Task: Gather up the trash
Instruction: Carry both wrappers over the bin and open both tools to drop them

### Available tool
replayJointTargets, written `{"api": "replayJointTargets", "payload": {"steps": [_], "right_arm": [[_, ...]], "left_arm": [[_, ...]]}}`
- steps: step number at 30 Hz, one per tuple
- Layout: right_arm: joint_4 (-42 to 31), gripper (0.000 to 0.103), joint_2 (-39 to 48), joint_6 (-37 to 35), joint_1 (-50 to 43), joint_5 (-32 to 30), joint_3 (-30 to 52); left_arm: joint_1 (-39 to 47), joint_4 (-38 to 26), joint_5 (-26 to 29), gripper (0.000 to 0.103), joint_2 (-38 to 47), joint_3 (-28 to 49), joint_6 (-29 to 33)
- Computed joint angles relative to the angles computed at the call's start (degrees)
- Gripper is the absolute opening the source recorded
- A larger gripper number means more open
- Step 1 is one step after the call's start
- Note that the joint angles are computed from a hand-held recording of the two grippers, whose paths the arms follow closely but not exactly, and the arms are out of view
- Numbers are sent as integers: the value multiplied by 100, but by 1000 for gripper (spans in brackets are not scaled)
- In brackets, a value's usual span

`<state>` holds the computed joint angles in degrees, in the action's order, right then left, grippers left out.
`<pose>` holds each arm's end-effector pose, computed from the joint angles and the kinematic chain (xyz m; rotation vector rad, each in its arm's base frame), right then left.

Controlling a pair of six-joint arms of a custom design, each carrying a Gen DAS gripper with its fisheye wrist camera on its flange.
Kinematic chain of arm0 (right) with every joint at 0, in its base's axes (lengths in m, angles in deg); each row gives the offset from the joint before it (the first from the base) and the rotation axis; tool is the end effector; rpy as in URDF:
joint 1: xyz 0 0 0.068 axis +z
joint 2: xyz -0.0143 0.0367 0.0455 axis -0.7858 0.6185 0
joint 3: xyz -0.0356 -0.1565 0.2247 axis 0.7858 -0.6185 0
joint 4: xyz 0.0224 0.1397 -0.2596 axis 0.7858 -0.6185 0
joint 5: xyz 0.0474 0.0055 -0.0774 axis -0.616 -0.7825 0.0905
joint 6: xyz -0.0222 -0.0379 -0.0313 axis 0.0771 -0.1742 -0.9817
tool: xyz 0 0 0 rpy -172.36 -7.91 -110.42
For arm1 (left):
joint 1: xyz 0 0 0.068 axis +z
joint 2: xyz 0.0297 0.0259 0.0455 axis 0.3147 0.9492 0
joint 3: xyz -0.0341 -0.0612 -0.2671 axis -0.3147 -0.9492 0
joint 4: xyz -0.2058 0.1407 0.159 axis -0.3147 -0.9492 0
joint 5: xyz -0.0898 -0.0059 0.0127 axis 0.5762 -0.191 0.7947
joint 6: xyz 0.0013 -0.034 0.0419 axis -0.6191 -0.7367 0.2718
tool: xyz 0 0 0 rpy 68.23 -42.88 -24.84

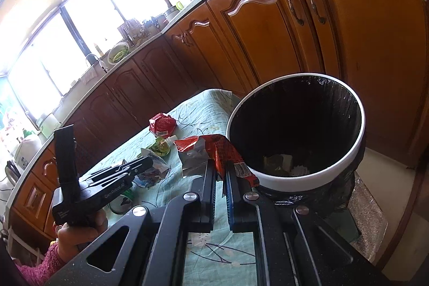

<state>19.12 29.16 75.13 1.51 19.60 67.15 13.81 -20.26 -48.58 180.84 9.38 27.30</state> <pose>0.2188 0.2645 0.1870 0.3510 2.1616 0.5460 0.3667 -0.0382 0.1768 0.5548 2.3361 -0.2159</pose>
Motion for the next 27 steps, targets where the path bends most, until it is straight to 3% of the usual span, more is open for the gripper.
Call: {"api": "replayJointTargets", "payload": {"steps": [5,9,17,27], "right_arm": [[-30,6,-160,69,13,105,-129],[-72,6,-324,90,-43,134,-268],[-284,6,-714,155,-175,248,-542],[-253,6,-825,33,-764,-132,-692]], "left_arm": [[220,-409,776,7,-532,-117,-82],[136,-662,1024,7,-767,-127,-126],[-377,-750,1105,7,-993,-117,-312],[-1167,-657,936,7,-779,319,-579]]}}
